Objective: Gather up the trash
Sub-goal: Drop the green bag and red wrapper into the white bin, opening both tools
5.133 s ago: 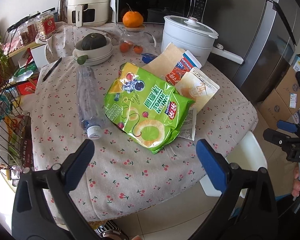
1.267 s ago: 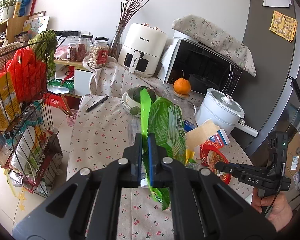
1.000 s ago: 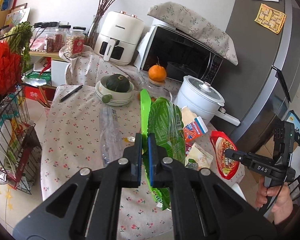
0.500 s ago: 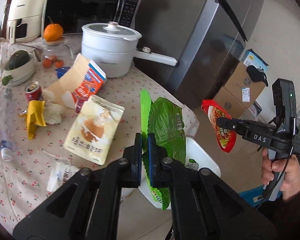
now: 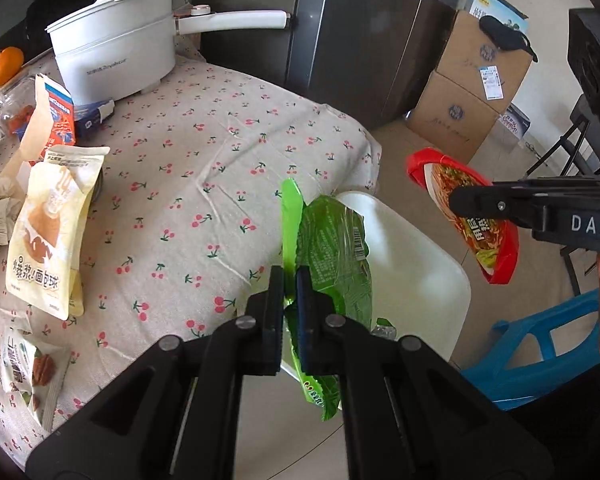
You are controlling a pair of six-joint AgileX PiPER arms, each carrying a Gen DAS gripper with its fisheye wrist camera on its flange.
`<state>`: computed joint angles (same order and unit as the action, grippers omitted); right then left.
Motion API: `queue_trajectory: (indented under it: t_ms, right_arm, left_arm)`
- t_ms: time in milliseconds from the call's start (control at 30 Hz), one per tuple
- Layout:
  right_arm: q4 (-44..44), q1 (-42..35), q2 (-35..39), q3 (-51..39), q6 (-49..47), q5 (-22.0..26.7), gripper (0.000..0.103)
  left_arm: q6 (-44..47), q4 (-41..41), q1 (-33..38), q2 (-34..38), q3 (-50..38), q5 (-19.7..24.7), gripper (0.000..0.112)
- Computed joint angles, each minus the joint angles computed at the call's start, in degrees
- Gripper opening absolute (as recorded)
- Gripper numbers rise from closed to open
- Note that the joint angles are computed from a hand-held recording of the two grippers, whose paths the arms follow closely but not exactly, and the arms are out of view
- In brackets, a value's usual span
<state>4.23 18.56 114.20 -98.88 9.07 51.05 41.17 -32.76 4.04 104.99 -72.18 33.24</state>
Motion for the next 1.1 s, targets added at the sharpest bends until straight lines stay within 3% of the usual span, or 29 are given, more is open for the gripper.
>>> queue_trajectory:
  t_ms: [233, 267, 400, 433, 700, 800, 1100]
  right_arm:
    - [-0.81, -0.09, 1.46, -0.27, -0.02, 1.30, 0.015]
    - [-0.87, -0.14, 1.59, -0.15, -0.01, 1.28, 0.015]
    - [-0.62, -0.77, 2.13, 0.06, 0.17, 1.53, 0.015]
    - [-0.72, -0.86, 2.29, 0.05, 0.37, 1.70, 0.015]
    - [-2.60, -0.24, 6.25, -3.05, 1.97, 4.60, 0.015]
    - [-3.47, 0.23, 8.56, -4.96, 2.66, 5.89, 0.015]
    - [-4.74, 0.87, 14.52, -10.38, 5.22, 8.28, 0.017]
  left_arm:
    - [-2.13, 3.26, -1.13, 1.04, 0.03, -1.63, 0.008]
    - [-2.06, 3.52, -0.97, 0.78, -0.03, -1.31, 0.012]
    - [-3.12, 4.72, 0.07, 0.01, 0.00, -1.06, 0.059]
    - [-2.95, 4.13, 0.70, -0.27, 0.02, -0.64, 0.065]
    - [-1.58, 3.51, 5.84, -4.29, 1.22, 2.04, 0.085]
    - [-3.01, 6.63, 6.92, -6.10, 2.64, 0.48, 0.095]
    - [1.98, 6.59, 10.90, -10.10, 7.08, -2.82, 0.102]
